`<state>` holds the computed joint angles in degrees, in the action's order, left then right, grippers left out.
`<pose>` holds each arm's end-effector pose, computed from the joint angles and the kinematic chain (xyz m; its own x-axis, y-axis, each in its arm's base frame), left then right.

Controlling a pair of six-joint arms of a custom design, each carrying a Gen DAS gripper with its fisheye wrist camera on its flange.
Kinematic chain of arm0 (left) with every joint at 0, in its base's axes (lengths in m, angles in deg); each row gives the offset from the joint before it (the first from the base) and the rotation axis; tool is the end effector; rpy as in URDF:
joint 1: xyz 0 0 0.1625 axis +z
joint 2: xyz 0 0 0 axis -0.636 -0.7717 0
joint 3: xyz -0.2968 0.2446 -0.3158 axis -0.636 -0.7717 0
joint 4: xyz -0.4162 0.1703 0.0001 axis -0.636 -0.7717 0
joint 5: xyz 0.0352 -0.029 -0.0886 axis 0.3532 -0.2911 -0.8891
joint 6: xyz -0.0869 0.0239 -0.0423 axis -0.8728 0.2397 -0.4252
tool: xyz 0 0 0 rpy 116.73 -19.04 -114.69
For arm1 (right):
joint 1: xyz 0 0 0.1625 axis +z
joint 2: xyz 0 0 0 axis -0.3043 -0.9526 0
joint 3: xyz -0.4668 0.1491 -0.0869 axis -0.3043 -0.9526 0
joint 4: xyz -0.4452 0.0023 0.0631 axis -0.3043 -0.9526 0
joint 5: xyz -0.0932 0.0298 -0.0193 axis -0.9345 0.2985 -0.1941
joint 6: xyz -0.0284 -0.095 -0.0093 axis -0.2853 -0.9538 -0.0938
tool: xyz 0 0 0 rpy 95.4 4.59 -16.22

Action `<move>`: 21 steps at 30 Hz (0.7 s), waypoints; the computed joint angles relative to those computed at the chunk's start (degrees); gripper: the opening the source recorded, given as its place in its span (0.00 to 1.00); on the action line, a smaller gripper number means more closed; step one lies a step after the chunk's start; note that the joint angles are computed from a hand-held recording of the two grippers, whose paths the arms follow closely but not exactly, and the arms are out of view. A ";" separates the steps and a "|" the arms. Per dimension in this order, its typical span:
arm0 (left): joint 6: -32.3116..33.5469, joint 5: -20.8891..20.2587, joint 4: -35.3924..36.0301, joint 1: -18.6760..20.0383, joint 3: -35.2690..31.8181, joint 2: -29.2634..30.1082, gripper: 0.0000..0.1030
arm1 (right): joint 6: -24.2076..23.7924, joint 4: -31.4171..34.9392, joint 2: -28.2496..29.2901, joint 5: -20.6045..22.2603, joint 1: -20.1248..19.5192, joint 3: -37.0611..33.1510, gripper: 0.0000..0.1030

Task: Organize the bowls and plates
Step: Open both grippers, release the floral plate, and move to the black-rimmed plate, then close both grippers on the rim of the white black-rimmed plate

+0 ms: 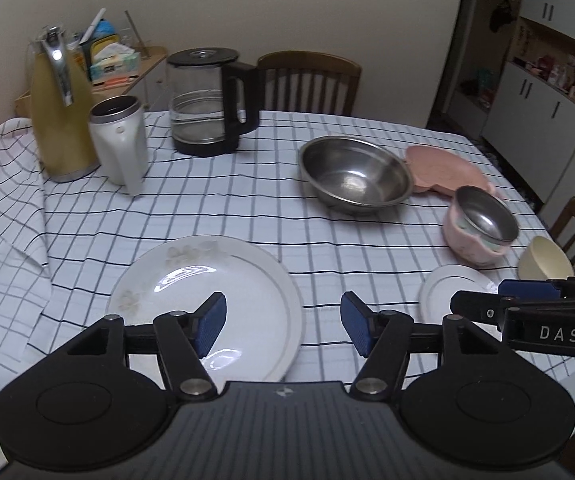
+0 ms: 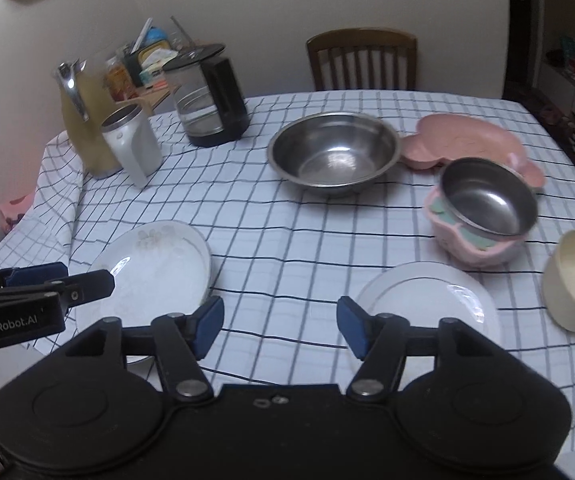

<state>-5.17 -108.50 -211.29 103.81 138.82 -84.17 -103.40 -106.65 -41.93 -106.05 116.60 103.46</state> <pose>-0.1232 -0.7392 0.1764 -0.7586 -0.0935 -0.6448 0.4049 0.7077 -0.5790 0.2215 -0.7903 0.0608 -0.7668 -0.3493 0.5385 -0.5764 0.7439 -0.3382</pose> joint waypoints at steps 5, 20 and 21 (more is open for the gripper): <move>1.47 -2.09 -0.88 -1.12 0.62 0.46 0.67 | -0.09 -5.24 -2.45 -0.91 -0.34 3.58 0.77; 2.48 -7.27 3.18 -1.84 -1.89 3.20 0.77 | -1.72 -15.36 -6.01 -5.46 -2.10 8.50 1.00; 2.62 -7.70 3.82 -1.73 -2.57 3.70 0.77 | -1.80 -15.55 -6.00 -5.93 -2.32 8.29 1.00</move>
